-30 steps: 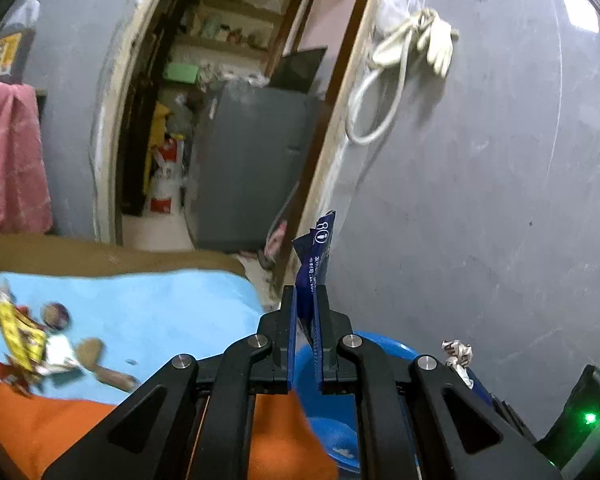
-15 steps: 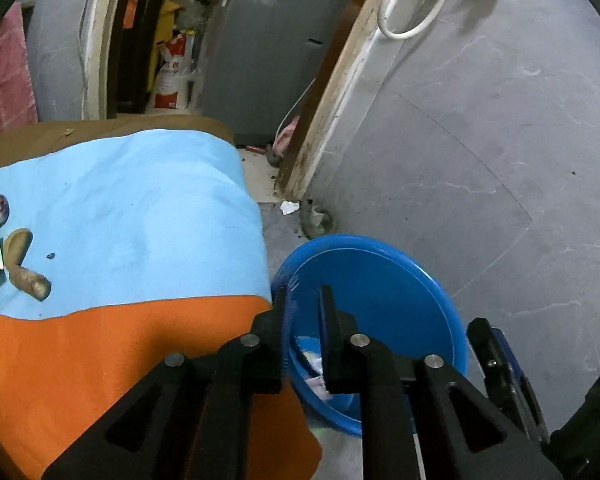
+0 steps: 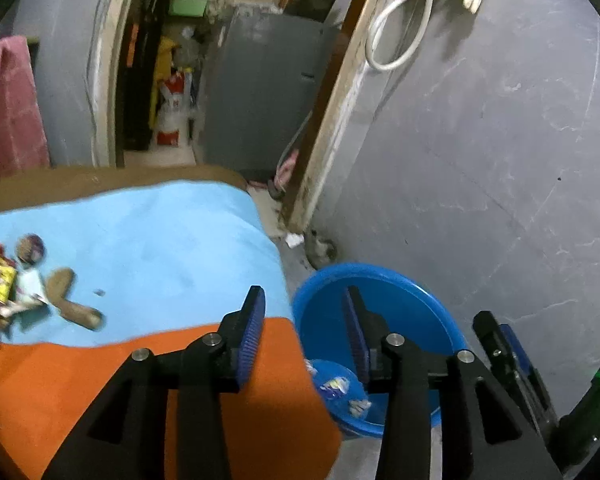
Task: Collect trash
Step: 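Lift both items over the blue bucket and open both grippers, then move both tools back over the remaining trash on the table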
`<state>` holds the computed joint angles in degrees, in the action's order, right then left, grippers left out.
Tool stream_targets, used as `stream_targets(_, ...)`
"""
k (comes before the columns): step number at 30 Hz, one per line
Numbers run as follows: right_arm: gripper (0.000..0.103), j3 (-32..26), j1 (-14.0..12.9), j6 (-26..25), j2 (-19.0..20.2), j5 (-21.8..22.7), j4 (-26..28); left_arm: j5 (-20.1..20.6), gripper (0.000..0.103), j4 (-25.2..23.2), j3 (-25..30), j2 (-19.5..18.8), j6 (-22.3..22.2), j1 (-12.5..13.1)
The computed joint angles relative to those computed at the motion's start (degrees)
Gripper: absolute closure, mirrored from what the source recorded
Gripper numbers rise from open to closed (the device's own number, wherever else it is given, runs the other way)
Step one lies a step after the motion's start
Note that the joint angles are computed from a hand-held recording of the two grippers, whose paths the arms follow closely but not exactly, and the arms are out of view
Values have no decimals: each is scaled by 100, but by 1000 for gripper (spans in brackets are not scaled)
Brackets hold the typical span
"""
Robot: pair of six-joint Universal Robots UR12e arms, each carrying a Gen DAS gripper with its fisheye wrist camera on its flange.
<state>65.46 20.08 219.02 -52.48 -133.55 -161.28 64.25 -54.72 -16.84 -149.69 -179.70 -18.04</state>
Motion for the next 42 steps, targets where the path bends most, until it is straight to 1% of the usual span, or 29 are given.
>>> stream_targets(1,46,-35,17,-85,28,-42,-98,29,63,133,-124,64,-5,14)
stream_targets(3,39,-129,56,-287,99,-143,-283,102,61,480,-474,240,-37,54)
stream_targets(5,38,-244,93,-532,184,-213,-496,173,58,787,-755,382,-53,94)
stream_targets(7,37,-377,132,-808,280,-247,-756,301,51,1096,-1026,523,-44,127)
stream_targets(8,34,-451,149,-920,327,-265,-854,383,49,1313,-1212,615,-32,155)
stream_targets(9,27,-533,169,-1044,382,-289,-965,425,44,1445,-1352,688,-24,178)
stream_targets(11,22,-731,209,-1337,515,-302,-1234,593,35,1820,-1663,837,-33,227)
stream_targets(12,20,-839,224,-1466,581,-278,-1337,687,22,1995,-1800,900,-56,249)
stream_targets(13,17,-952,242,-1626,650,-226,-1466,800,13,2201,-1938,955,-105,272)
stream_targets(15,3,-1154,272,-1904,773,-131,-1700,1021,8,2740,-2251,1069,-276,331)
stream_targets(16,0,-1274,296,-2073,853,-115,-1863,1097,7,3026,-2413,1126,-375,366)
stream_targets(18,0,-1547,349,-2460,1024,-72,-2177,1205,4,3361,-2631,1211,-483,432)
stream_targets(19,0,-1707,373,-2672,1121,-3,-2323,1267,4,3478,-2732,1256,-501,463)
stream_targets(21,0,-1993,412,-2941,1291,76,-2497,1415,4,3704,-2898,1324,-523,510)
stream_targets(25,0,-2621,493,-3465,1654,166,-2727,1672,4,4163,-3178,1433,-533,606)
stream_targets(30,0,-3375,569,-4006,2079,344,-2794,1972,4,4802,-3428,1496,-472,733)
stream_targets(33,0,-3865,611,-4278,2340,465,-2647,2103,4,5045,-3518,1509,-422,798)
stream_targets(36,0,-4236,633,-4353,2532,599,-2381,2188,4,5253,-3624,1520,-299,862)
stream_targets(39,0,-4556,639,-4314,2685,732,-1956,2217,4,5270,-3685,1527,-123,917)
stream_targets(42,0,-4809,640,-4268,2798,812,-1471,2192,4,5125,-3679,1511,6,974)
